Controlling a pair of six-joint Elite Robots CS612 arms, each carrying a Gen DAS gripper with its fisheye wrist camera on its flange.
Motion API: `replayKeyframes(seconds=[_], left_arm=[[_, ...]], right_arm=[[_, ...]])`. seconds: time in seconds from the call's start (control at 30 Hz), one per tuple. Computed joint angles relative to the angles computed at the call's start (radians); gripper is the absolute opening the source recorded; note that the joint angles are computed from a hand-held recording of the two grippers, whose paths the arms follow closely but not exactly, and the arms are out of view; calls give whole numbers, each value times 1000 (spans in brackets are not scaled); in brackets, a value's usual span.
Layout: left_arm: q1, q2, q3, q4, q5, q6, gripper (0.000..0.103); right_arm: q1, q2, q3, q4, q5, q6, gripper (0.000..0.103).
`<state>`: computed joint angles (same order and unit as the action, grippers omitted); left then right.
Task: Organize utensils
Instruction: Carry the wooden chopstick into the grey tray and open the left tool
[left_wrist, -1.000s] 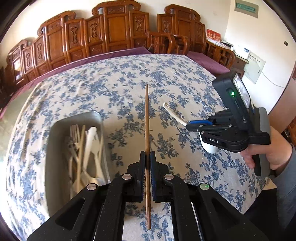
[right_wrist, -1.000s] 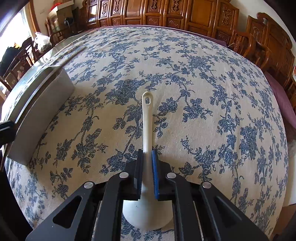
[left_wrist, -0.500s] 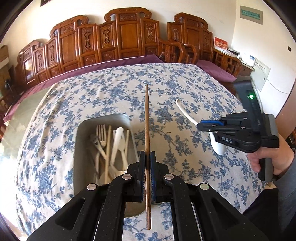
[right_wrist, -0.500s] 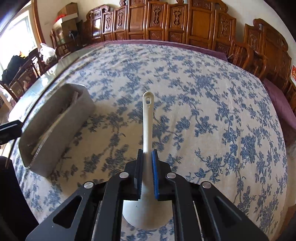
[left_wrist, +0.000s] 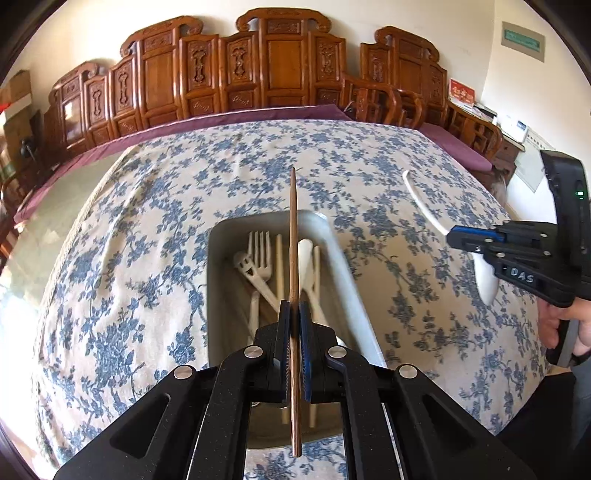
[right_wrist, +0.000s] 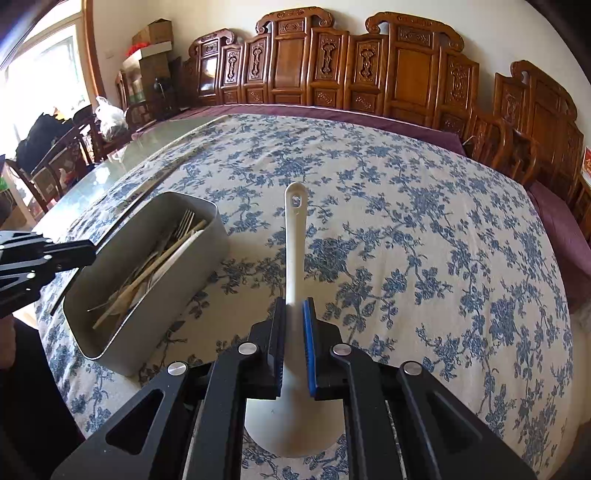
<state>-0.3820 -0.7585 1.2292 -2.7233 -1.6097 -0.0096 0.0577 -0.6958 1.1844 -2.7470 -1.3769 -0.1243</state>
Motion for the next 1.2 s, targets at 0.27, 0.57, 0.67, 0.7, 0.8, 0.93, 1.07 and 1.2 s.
replayKeyframes(seconds=[0.27, 0.57, 0.67, 0.7, 0.8, 0.93, 1.07, 1.2], left_arm=[[14, 20, -8, 40, -14, -16, 4], [14, 30, -17, 56, -10, -15, 4], [16, 36, -26, 58, -9, -23, 4], [16, 38, -28, 57, -8, -25, 4], [16, 44, -36, 63, 5, -35, 4], [17, 45, -39, 66, 10, -35, 5], [19, 39, -31, 45, 15, -43, 5], [21, 32, -23, 25, 23, -45, 5]], right_arm=[[7, 9, -13, 15, -10, -11, 11], [11, 15, -22, 19, -5, -20, 11], [11, 13, -21, 18, 1, -22, 11], [11, 13, -20, 17, 3, -22, 11], [10, 11, -17, 12, 11, -18, 11], [11, 8, -14, 9, 16, -19, 11], [14, 4, -10, 2, 18, -21, 11], [19, -4, -1, -7, 18, -23, 11]])
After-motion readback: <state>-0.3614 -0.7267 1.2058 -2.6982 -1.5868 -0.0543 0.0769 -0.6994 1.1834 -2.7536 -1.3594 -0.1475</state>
